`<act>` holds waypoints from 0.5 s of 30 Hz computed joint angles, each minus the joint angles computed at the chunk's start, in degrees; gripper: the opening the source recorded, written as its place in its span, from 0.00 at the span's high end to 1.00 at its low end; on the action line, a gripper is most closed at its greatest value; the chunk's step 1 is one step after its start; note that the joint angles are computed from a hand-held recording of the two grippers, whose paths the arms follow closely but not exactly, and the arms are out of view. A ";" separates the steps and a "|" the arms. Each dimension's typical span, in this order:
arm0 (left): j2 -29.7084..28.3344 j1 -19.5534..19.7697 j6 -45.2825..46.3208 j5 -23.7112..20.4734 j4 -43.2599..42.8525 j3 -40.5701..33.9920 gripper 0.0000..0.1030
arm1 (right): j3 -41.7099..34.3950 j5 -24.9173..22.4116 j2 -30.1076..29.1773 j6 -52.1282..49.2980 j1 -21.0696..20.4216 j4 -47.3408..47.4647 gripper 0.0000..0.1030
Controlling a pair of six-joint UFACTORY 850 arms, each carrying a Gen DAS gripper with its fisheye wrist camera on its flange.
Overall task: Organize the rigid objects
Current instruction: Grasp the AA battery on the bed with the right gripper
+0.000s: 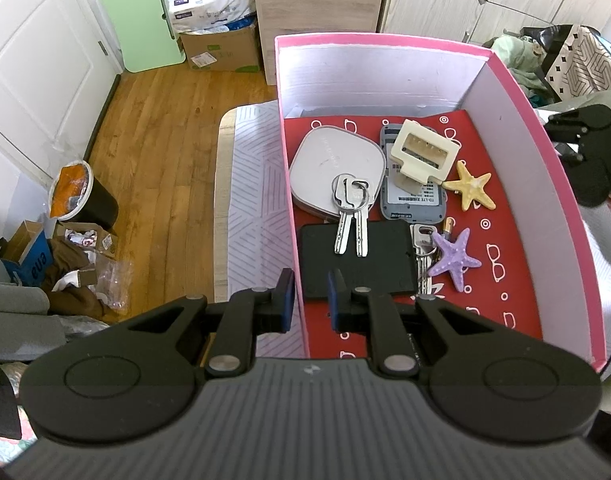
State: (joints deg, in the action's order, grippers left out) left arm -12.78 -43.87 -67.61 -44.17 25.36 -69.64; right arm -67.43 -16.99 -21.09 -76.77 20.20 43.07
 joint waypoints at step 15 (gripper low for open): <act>1.27 0.27 -0.98 1.42 0.27 1.53 0.85 | 5.22 -2.36 2.91 -8.48 -1.32 17.47 0.89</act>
